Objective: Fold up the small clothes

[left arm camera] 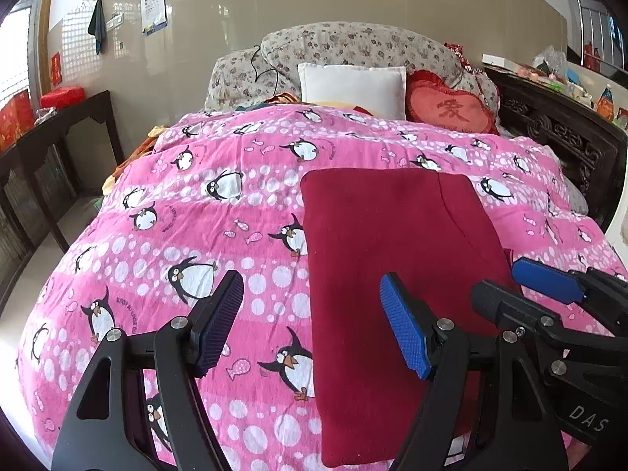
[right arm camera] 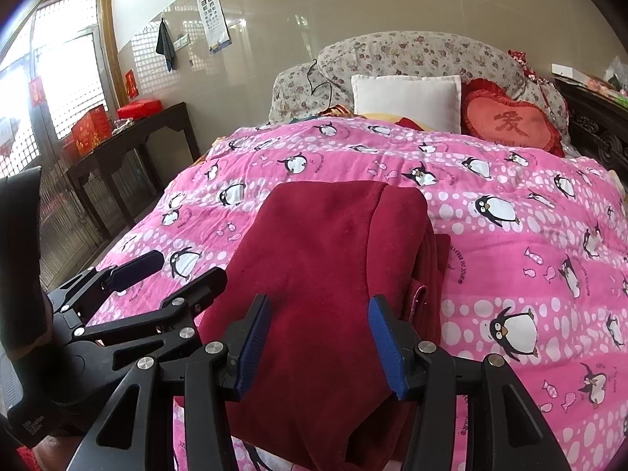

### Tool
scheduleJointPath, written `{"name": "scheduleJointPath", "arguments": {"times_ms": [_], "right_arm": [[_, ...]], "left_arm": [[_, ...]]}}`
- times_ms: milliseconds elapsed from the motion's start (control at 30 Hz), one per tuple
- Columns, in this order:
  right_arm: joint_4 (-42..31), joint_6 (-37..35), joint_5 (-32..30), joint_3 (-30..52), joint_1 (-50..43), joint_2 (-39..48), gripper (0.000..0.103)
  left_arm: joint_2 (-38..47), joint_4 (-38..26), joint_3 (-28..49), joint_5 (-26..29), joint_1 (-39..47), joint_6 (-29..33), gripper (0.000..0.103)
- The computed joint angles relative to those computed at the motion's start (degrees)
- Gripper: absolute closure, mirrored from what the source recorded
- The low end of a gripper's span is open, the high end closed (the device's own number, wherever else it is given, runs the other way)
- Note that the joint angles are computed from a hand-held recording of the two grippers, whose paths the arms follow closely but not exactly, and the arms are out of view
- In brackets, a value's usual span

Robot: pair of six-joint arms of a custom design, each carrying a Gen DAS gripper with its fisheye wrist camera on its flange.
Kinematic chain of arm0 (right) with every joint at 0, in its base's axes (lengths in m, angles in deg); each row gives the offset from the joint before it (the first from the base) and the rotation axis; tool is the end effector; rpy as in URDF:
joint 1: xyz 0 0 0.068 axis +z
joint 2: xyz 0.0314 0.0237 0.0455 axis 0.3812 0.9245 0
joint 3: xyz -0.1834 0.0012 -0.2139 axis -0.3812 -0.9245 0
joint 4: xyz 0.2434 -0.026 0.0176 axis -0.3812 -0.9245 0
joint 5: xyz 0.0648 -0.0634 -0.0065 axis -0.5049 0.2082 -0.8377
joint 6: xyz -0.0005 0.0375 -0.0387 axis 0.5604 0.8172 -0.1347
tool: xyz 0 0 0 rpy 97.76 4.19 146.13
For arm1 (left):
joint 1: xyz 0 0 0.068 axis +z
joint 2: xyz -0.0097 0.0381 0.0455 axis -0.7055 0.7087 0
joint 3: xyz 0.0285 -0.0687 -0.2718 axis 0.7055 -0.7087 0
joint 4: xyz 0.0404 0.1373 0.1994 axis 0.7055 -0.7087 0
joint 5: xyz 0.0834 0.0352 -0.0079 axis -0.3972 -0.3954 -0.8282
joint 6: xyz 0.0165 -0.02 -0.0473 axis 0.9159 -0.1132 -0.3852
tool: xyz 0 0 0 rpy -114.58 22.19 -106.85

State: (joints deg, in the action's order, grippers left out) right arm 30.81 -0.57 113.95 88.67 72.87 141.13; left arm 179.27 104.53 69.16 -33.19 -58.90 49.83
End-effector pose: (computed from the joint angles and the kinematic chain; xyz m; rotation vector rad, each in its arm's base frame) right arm 0.1660 0.1664 0.1279 0.2965 2.2491 0.0777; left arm 0.2624 -0.0740 0.1299 0.5942 2.1785 -0.3003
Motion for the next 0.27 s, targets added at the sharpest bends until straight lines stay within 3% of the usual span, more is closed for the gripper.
{"name": "scheduleJointPath", "arguments": {"times_ms": [267], "right_arm": [[-0.4, 0.8, 0.5, 0.2, 0.6, 0.1, 0.053]], "left_arm": [[-0.9, -0.7, 0.2, 1.6, 1.7, 0.5, 0.030]]}}
